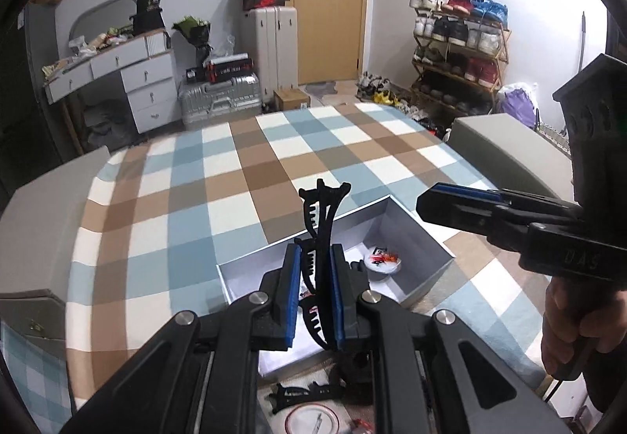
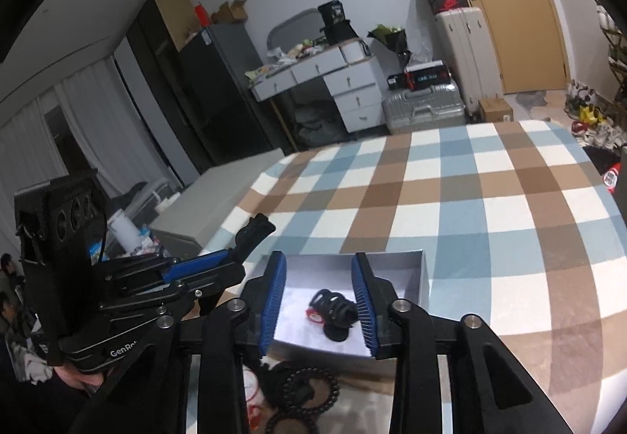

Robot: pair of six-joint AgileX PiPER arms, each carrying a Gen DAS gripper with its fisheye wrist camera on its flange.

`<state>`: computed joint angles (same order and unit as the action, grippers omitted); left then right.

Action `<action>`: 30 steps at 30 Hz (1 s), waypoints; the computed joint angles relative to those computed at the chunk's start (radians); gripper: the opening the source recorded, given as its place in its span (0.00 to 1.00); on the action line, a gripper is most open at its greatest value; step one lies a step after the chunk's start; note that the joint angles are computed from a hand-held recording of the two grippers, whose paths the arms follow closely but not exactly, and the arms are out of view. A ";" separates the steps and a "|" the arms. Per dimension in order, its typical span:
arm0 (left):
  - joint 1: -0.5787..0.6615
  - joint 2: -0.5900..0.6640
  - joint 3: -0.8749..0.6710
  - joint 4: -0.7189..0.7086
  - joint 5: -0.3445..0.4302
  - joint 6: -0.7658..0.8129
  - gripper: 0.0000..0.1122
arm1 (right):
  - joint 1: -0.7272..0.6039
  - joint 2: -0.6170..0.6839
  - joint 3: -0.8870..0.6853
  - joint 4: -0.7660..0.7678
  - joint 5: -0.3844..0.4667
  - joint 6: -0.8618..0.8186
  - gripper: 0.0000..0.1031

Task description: Organize jewelry

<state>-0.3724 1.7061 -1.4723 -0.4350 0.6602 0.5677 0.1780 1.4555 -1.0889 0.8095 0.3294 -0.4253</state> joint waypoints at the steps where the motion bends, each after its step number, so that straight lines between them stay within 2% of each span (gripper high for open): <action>1: 0.007 0.019 -0.020 -0.023 0.029 0.021 0.08 | -0.011 0.009 0.003 0.044 0.002 -0.036 0.31; 2: 0.012 0.038 -0.040 -0.045 0.061 0.042 0.08 | -0.021 0.016 0.006 0.079 0.005 -0.063 0.31; 7: 0.002 0.078 -0.078 -0.043 0.104 0.061 0.08 | -0.049 0.039 0.017 0.145 0.024 -0.110 0.32; 9: 0.006 0.110 -0.122 -0.049 0.166 0.073 0.08 | -0.047 0.039 0.029 0.143 0.012 -0.102 0.33; 10: 0.000 0.109 -0.120 -0.023 0.151 0.050 0.09 | -0.047 0.039 0.032 0.140 0.012 -0.096 0.33; 12: -0.011 0.097 -0.105 0.032 0.113 0.010 0.19 | -0.048 0.035 0.041 0.142 0.013 -0.089 0.33; 14: -0.004 0.081 -0.091 0.041 0.092 -0.011 0.45 | -0.037 0.025 0.049 0.084 0.002 -0.031 0.38; 16: 0.020 0.054 -0.063 -0.021 0.077 0.024 0.55 | -0.025 0.012 0.060 0.050 -0.011 0.002 0.42; 19: 0.024 0.018 -0.030 -0.002 0.037 0.003 0.56 | -0.012 -0.019 0.085 0.038 -0.028 0.022 0.49; 22: 0.030 -0.022 0.010 0.010 0.010 -0.014 0.57 | 0.011 -0.056 0.108 -0.039 -0.049 0.102 0.53; 27: 0.030 -0.087 0.082 0.070 -0.065 -0.080 0.58 | 0.053 -0.124 0.139 -0.220 -0.073 0.297 0.66; 30: 0.041 -0.126 0.120 0.045 -0.081 -0.075 0.64 | 0.083 -0.156 0.147 -0.352 -0.080 0.434 0.69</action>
